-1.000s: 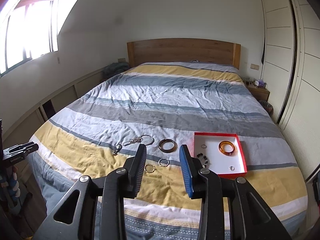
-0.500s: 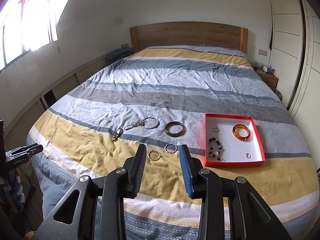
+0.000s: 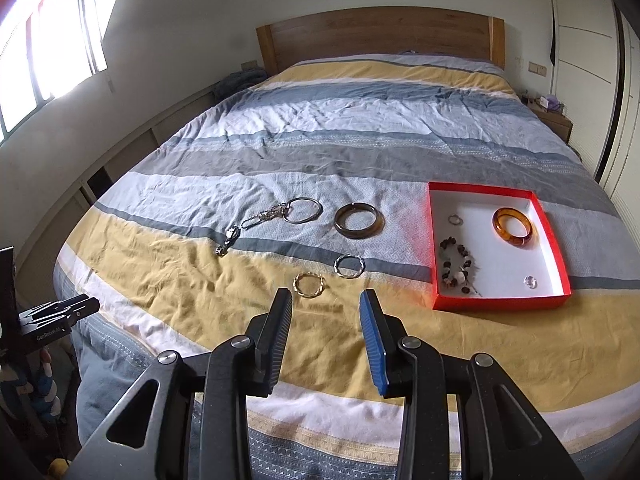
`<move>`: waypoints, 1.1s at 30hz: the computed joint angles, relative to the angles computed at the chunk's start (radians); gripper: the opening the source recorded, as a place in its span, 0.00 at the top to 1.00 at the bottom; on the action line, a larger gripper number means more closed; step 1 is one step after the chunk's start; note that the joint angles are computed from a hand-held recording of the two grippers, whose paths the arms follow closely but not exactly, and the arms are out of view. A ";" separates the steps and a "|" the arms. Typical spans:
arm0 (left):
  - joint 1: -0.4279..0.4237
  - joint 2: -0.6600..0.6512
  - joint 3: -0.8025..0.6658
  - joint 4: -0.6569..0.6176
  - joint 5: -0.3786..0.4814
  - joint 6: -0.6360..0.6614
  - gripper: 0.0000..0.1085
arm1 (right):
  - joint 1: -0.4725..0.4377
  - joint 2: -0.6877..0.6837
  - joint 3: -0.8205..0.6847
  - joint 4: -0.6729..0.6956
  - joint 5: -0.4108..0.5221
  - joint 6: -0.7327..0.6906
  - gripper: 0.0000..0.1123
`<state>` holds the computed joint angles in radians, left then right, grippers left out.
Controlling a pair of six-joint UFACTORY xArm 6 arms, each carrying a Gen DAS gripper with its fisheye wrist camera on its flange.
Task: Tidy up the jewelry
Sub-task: 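Withdraw both tools from the box back toward the remaining jewelry, then grasp the silver chain with the left tool while the right tool grasps a twisted silver hoop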
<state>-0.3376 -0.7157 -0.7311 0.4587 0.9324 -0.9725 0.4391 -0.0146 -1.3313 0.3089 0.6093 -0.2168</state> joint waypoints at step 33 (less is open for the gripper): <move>0.135 0.503 -0.249 -0.163 -0.269 0.273 0.64 | -0.011 0.488 -0.438 0.050 0.141 -0.018 0.64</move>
